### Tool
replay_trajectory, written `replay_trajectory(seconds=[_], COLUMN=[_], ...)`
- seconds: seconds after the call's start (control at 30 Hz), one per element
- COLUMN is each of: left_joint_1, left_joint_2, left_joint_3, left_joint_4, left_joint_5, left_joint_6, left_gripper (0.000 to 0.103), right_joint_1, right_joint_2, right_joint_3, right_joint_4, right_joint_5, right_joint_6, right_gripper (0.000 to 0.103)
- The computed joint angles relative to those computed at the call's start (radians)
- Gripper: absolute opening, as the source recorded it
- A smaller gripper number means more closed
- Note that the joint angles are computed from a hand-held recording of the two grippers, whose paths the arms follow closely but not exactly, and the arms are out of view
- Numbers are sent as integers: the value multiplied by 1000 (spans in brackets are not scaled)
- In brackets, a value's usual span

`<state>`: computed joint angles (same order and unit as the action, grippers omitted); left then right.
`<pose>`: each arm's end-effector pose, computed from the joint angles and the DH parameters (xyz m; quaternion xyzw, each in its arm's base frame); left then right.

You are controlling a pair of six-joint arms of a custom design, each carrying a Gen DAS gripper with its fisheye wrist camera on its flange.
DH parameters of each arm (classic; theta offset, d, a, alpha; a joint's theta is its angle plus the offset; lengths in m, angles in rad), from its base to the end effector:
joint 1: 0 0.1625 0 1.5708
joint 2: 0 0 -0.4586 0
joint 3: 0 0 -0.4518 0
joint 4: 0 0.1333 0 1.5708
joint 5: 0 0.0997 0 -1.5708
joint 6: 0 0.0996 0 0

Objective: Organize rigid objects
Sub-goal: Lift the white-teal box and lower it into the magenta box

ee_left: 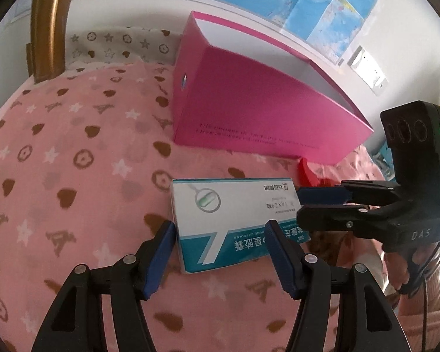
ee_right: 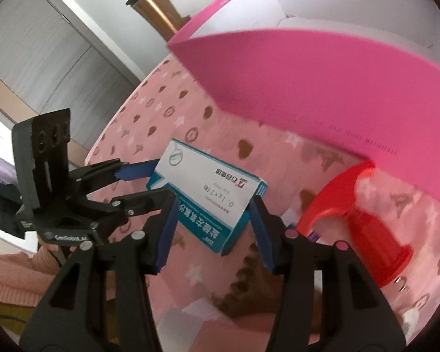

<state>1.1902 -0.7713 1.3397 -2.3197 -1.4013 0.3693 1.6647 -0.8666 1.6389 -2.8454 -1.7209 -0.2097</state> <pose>-0.1672 -0.8220 0.1603 0.3563 0.9262 -0.0903 0.0838 0.1887 -0.7409 0.1584 0.1276 -0.9576 0.2432 0.0868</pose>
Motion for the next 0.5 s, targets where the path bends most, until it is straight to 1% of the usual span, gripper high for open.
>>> replay_trajectory(seconds=[0.07,0.13,0.23,0.33,0.43,0.5], left_joint_1=[-1,-1,-6,-2,3,7], left_joint_2=[12,17,17,12,6,5], left_joint_3=[-14,-18,-14,-14,-15,-19], left_joint_4=[6,8,-8,-9,-1,14], left_joint_5=[-2,-12,4,7,9,0], left_joint_6=[-3,1,13,14,16,17], left_gripper=[63,63,62,61,54,52], right_joint_1=[0,-3,-2,-2,3,8], right_joint_2=[6,8,16,23,26,32], right_joint_3=[-11,-17,-23,-26,-25,-33], right_joint_4=[-8,-10,-21,-30,-33,-22], right_joint_5=[-18,-20,-51,-64,-89,-101], right_joint_6=[-4,0,3,-3,-20,-27], right_gripper=[52,52,52,52,52,52])
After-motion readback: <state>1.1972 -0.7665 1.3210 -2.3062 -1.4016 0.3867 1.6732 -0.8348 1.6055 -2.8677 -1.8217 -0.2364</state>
